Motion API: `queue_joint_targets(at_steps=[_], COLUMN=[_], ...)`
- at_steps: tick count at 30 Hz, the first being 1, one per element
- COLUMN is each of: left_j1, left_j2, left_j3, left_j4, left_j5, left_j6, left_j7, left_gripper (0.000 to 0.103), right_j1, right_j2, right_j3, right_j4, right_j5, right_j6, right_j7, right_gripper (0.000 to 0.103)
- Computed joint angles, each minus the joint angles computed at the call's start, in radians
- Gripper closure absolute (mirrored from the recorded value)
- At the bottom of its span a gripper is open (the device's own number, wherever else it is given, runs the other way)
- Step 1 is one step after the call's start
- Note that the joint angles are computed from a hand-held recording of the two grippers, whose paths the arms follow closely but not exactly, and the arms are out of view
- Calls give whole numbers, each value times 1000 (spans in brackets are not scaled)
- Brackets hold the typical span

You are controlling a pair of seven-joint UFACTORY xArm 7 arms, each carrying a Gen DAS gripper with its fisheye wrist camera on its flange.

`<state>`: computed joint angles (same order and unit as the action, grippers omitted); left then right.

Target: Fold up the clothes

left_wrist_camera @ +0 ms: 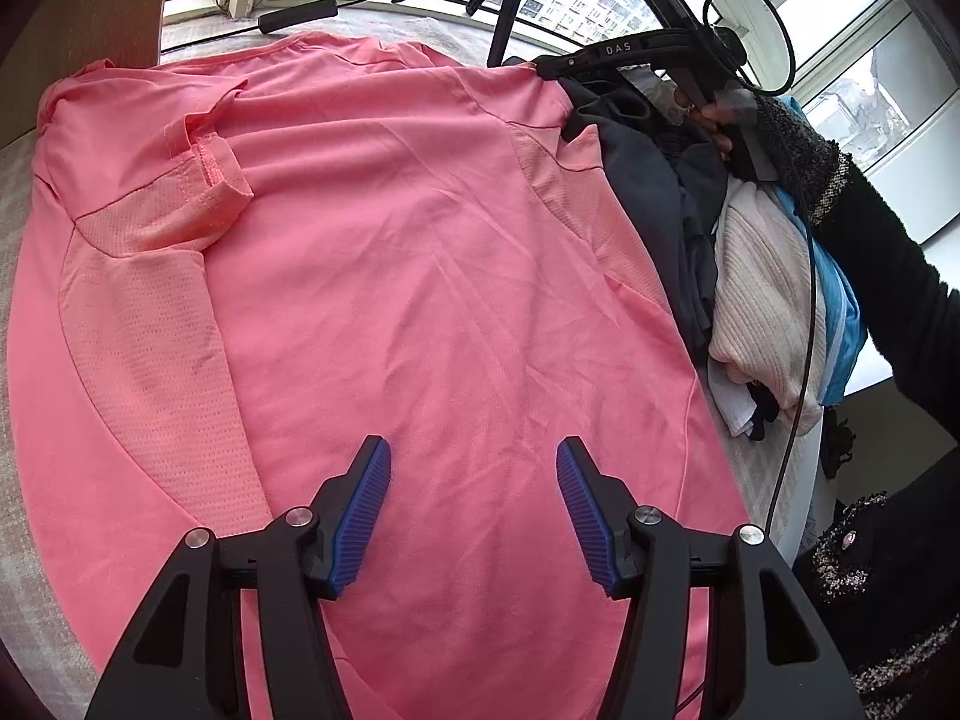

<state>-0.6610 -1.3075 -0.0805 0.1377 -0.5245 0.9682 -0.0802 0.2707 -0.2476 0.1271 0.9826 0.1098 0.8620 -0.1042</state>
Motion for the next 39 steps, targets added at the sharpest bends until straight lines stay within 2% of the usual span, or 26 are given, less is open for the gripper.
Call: queue_joint_targets(at_steps=[2,3,5,9,17,23,24,26,27,29,32,33,34,35,36,39], left_j1=[2,24,23,-27,-114,-151,-155,-160,-161,-166,-170,-170,-171,-169,-166,-171], left_j2=[5,9,26,17,23,3,-1,-6,-6,-6,-2,2,5,4,4,10], left_j3=[-4,-51,-59,-110,-227,-241,-240,-233,-228,-217,-202,-196,-191,-190,-191,-199], left_j4=[11,24,49,91,147,145,140,129,123,113,103,102,101,102,103,120], left_j5=[1,22,32,22,-5,10,12,16,18,20,24,25,26,29,30,31], left_j6=[6,10,33,61,62,80,81,83,84,82,81,77,73,73,71,70], left_j7=[-11,-63,-86,-139,-291,-373,-382,-394,-398,-397,-392,-385,-379,-377,-380,-379], left_gripper=[48,48,49,49,49,49,49,49,49,49,49,49,49,49,49,49], right_j1=[2,5,9,19,56,87,91,90,119,76,82,82,64,83,83,76], right_j2=[-7,-16,-26,-34,88,251,262,244,227,188,202,214,213,205,197,143], right_j3=[-10,-20,-34,-39,42,63,63,59,29,74,65,65,84,61,57,44], right_j4=[0,-7,-12,-7,88,184,188,172,163,132,155,169,163,155,146,124], right_j5=[31,62,110,161,19,-59,-66,4,14,-92,-209,-231,-253,-233,-212,-142], right_j6=[22,15,13,10,-33,-15,-16,-36,-42,-91,-46,-19,-22,-36,-50,-67], right_j7=[2,-14,-36,-89,-125,-99,-98,-141,-139,-44,44,63,78,70,61,52], right_gripper=[95,92,83,78,77,77,77,103,102,102,102,99,92,87,76,73])
